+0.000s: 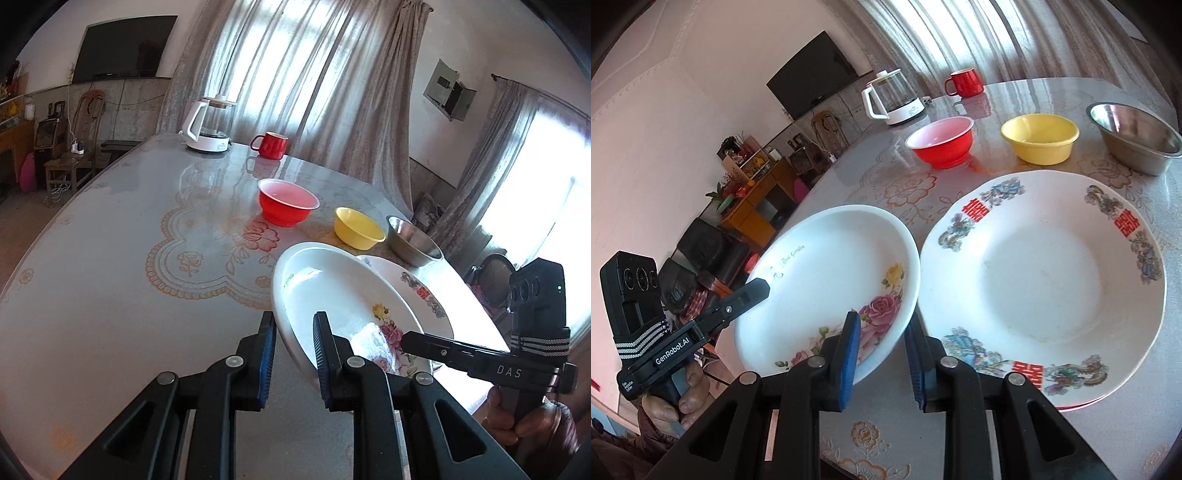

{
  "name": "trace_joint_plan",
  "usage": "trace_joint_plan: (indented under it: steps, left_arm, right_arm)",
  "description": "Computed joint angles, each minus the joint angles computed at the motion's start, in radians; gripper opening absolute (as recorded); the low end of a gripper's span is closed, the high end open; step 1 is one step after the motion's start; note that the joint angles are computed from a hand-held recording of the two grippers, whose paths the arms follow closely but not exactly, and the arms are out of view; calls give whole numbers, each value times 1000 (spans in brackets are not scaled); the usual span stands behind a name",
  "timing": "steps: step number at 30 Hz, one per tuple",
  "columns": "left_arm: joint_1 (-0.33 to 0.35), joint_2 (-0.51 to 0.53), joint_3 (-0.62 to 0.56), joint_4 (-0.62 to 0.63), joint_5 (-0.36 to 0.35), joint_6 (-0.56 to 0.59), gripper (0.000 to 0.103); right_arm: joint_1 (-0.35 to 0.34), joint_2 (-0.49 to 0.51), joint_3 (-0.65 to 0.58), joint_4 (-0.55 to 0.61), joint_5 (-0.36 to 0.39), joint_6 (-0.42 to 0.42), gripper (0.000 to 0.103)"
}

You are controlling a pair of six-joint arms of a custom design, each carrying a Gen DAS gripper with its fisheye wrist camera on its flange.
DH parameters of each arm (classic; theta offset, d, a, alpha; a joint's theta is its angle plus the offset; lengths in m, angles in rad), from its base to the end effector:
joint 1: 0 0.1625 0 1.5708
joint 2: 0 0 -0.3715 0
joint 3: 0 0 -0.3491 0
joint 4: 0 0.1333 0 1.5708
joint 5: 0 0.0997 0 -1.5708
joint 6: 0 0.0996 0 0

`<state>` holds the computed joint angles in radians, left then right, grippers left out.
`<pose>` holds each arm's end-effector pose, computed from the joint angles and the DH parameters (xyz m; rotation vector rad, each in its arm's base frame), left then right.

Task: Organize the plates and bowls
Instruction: 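Lift the pink-rose plate with the left gripper toward the plate stack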

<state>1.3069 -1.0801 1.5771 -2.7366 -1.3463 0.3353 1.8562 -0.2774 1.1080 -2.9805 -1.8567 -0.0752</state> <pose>-0.0117 -0.6394 0.3094 0.7080 2.6564 -0.9428 0.3061 -0.6694 -0.0189 0.3832 -2.7703 0.8700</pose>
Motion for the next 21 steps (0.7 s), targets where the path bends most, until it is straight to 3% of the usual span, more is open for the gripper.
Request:
trace_joint_plan:
  steps: [12,21]
  left_arm:
    - [-63,129,-108,97,-41,69,20]
    - [-87,196,-166,149,-36,81,20]
  right_arm:
    - [-23,-98,145,-153,-120,54,24]
    - [-60,-136,195,-177,-172,109,24]
